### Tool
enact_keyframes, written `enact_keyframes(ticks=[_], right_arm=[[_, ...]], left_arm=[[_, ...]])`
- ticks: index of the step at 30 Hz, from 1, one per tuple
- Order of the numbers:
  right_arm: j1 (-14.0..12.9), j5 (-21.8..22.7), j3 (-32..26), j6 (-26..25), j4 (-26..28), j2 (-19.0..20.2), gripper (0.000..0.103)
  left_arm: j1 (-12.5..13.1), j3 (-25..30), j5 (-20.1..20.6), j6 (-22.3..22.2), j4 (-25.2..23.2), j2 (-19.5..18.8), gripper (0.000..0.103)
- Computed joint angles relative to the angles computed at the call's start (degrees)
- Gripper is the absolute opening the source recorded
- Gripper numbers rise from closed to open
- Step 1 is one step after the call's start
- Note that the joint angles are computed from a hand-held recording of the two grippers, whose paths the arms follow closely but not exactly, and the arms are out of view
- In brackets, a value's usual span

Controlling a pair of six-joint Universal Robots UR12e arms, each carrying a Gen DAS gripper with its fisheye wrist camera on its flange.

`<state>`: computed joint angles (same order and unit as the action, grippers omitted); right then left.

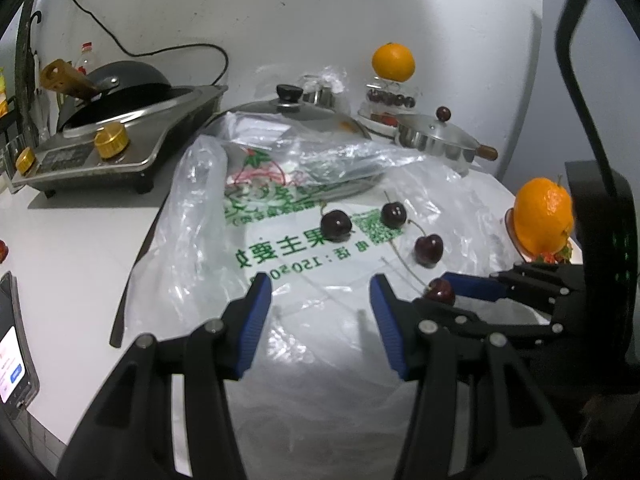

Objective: Organize fruits
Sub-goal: 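Close the right gripper on a cherry while the left gripper grasps another cherry, then lift the cherries with both grippers and carry them over the white plate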

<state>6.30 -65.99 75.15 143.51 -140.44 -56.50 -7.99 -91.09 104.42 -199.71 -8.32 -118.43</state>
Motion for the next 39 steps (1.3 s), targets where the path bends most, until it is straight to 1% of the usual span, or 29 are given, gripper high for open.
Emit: enact_keyframes(ticks=[3, 7, 10, 16, 21, 27, 31, 34, 36, 39], right_arm=[[-0.2, 0.7, 0.4, -0.2, -0.5, -0.2, 0.030], [-0.9, 3.0, 0.9, 0.4, -2.4, -0.8, 0.030], [-1.7, 4.9, 1.1, 1.9, -5.3, -1.1, 0.030], [-3.4, 7.9, 0.3, 5.0, -10.5, -0.8, 0.030], [-4.6, 10.1, -0.3, 8.3, -14.0, -0.3, 0.030], [-5.3, 10.8, -1.7, 10.5, -14.3, 0.8, 0.030], [-5.4, 11.1, -2.5, 10.4, -13.6, 1.2, 0.030], [-5.5, 11.5, -2.7, 10.5, -14.1, 1.4, 0.030], [-5.7, 12.3, -2.9, 11.8, -15.2, 1.7, 0.030], [-6.0, 13.7, -3.5, 13.2, -15.0, 2.2, 0.030]], left_arm=[[-0.1, 0.4, 0.2, 0.3, -0.4, -0.1, 0.053], [-0.4, 1.4, 0.6, 0.7, -1.4, -0.4, 0.053], [-0.8, 2.6, 0.6, 1.0, -2.0, -0.9, 0.053], [-1.5, 5.8, -0.5, 1.9, -4.2, -2.5, 0.053], [-1.6, 8.7, -1.9, 1.1, -6.9, -4.2, 0.053], [-1.9, 11.5, -3.0, 2.0, -9.1, -6.1, 0.053], [-2.1, 13.3, -2.9, 2.1, -11.0, -7.1, 0.053], [-2.2, 15.2, -2.8, 2.5, -13.9, -7.9, 0.053], [-2.3, 16.2, -2.5, 3.2, -15.2, -8.4, 0.053], [-2.4, 18.3, -2.3, 2.9, -18.0, -9.4, 0.053]])
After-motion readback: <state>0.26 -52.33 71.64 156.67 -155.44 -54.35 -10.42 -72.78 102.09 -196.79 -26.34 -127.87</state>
